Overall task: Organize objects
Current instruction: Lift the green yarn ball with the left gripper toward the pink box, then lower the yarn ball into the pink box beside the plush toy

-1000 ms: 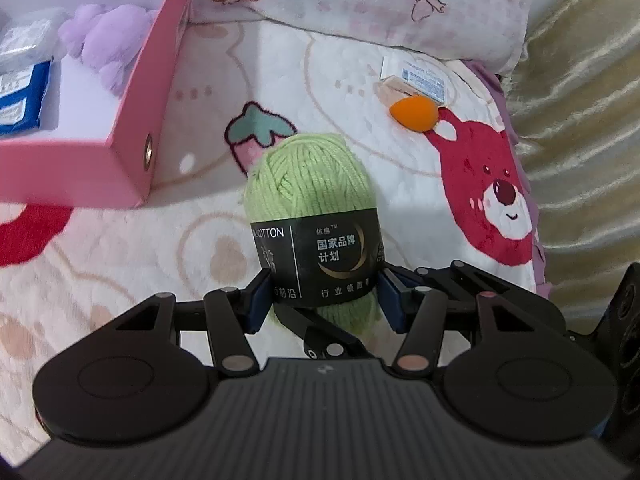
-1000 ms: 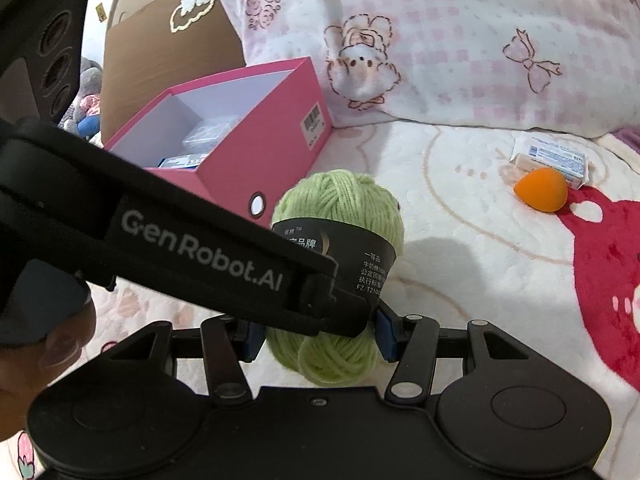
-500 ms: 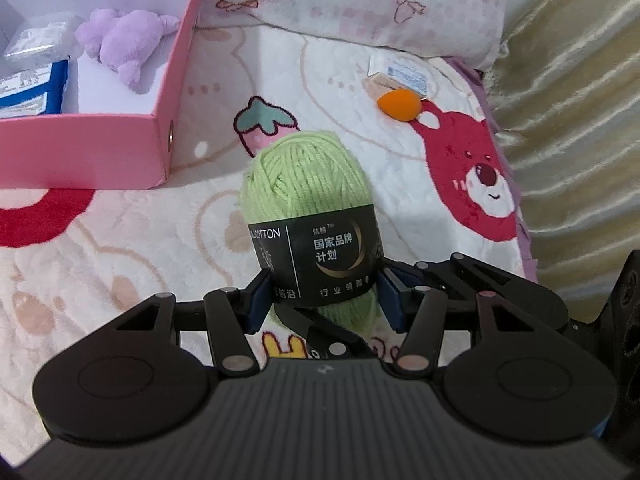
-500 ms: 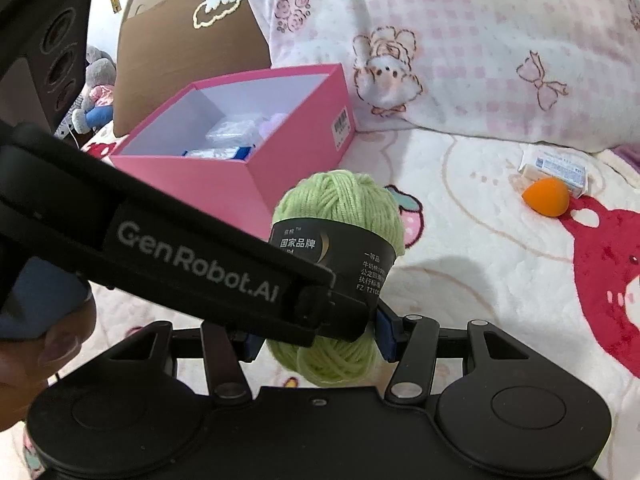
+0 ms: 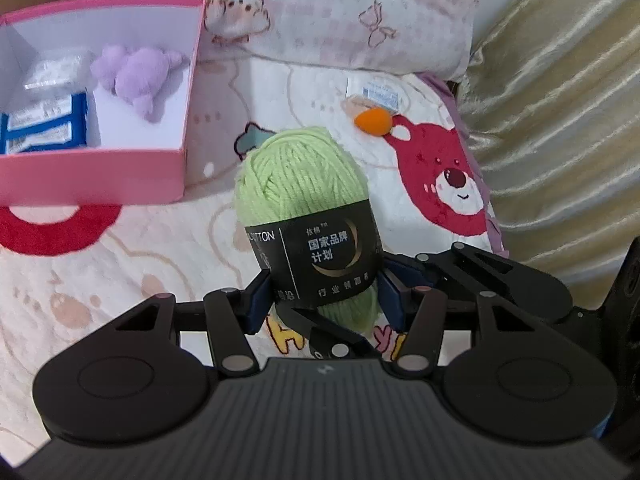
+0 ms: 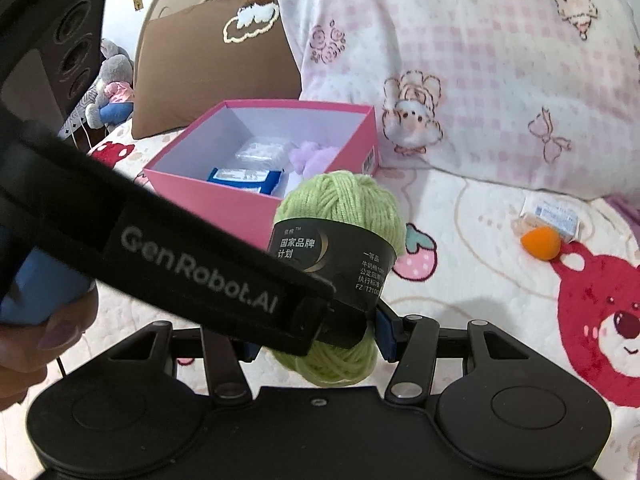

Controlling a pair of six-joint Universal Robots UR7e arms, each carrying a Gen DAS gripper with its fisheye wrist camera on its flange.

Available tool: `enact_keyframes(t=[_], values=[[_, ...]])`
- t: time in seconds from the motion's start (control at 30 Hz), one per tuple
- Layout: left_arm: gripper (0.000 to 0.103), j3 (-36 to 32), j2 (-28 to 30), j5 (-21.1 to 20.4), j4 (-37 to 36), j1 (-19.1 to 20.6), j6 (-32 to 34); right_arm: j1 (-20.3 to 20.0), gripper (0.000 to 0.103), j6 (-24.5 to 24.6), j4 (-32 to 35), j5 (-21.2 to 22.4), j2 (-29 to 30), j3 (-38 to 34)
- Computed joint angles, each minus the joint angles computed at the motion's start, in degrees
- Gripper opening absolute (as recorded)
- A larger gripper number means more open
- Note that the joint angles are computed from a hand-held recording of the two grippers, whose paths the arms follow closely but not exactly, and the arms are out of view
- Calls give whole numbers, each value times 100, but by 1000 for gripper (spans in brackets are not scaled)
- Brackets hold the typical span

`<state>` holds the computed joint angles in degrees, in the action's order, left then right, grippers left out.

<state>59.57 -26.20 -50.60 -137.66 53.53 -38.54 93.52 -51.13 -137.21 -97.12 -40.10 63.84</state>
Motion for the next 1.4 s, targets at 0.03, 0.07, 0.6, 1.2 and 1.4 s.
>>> enact_keyframes(t=[0.03, 0.07, 0.6, 1.2, 1.4], values=[[54, 17, 2, 94, -31, -35, 45, 13, 58, 26, 10, 5, -6, -2], [54, 57, -2, 186, -94, -66, 97, 18, 58, 40, -6, 17, -20, 15], [54, 558, -342, 535, -864, -188, 218, 238, 58, 38, -111, 61, 18, -67], [54, 1175, -976, 681, -1143, -95, 199, 550, 58, 455, 198, 149, 437, -581], [54, 893, -1085, 627, -769, 24, 178, 681, 58, 667, 666, 167, 850, -1343]])
